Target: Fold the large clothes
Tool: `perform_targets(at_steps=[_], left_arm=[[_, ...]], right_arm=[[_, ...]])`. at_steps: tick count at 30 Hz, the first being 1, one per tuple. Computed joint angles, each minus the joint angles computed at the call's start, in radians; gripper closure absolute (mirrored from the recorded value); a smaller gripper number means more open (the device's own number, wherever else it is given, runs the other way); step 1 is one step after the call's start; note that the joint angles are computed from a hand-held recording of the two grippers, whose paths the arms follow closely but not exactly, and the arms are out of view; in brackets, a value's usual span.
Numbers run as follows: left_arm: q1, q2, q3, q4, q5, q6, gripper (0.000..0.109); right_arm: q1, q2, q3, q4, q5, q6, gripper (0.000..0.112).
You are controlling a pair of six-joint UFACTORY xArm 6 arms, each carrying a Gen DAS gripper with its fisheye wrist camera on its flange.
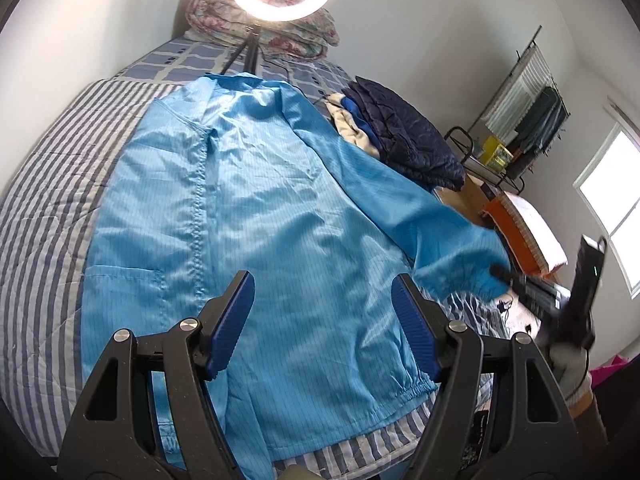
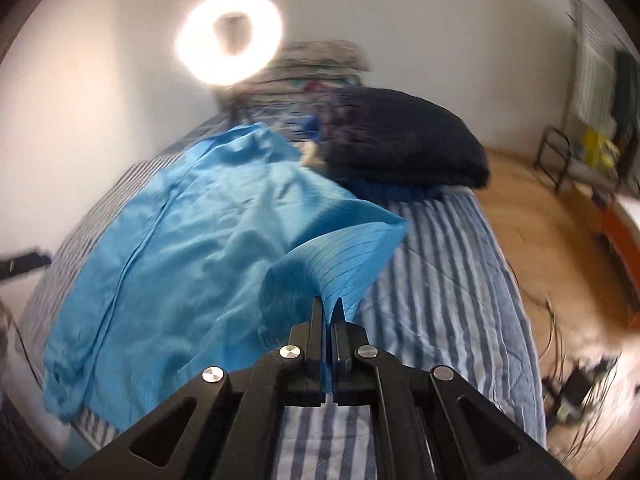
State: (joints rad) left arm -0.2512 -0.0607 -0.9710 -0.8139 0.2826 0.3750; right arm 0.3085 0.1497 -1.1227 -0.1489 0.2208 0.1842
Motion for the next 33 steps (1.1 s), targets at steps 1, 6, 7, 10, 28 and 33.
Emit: perform_targets(at_steps=[1,6,7,10,28,33], left_arm=[[0.006,-0.003,0.002,-0.010,-0.003,0.002,0.035],[0.031,-0.008,0.007,-0.041,-0.008,-0.001,0.035],[0.036,-0.007,0.007,-0.045,-0.008,-0.005,0.035],[0.047,-0.002,0.005,-0.078,0.006,0.003,0.035],[0.022,0.130,-0.058,-0.055,0.075,-0.059,0.035],[-0.013,0.180,-0.098,-0.032,0.096,-0.063,0.035]], right_arm=[[0.016,0.001,-0.001,0.008,0.003,-0.023,0.112],[0.120,-0.005,0.024,0.143,0.019,-0.259,0.112],[0.139,-0.004,0.029,0.153,0.025,-0.293,0.112],[0.194,-0.002,0.046,0.215,0.051,-0.407,0.112],[0.294,-0.024,0.131,0.199,0.196,-0.635,0.112],[0.286,-0.065,0.169,0.299,0.202,-0.733,0.108]])
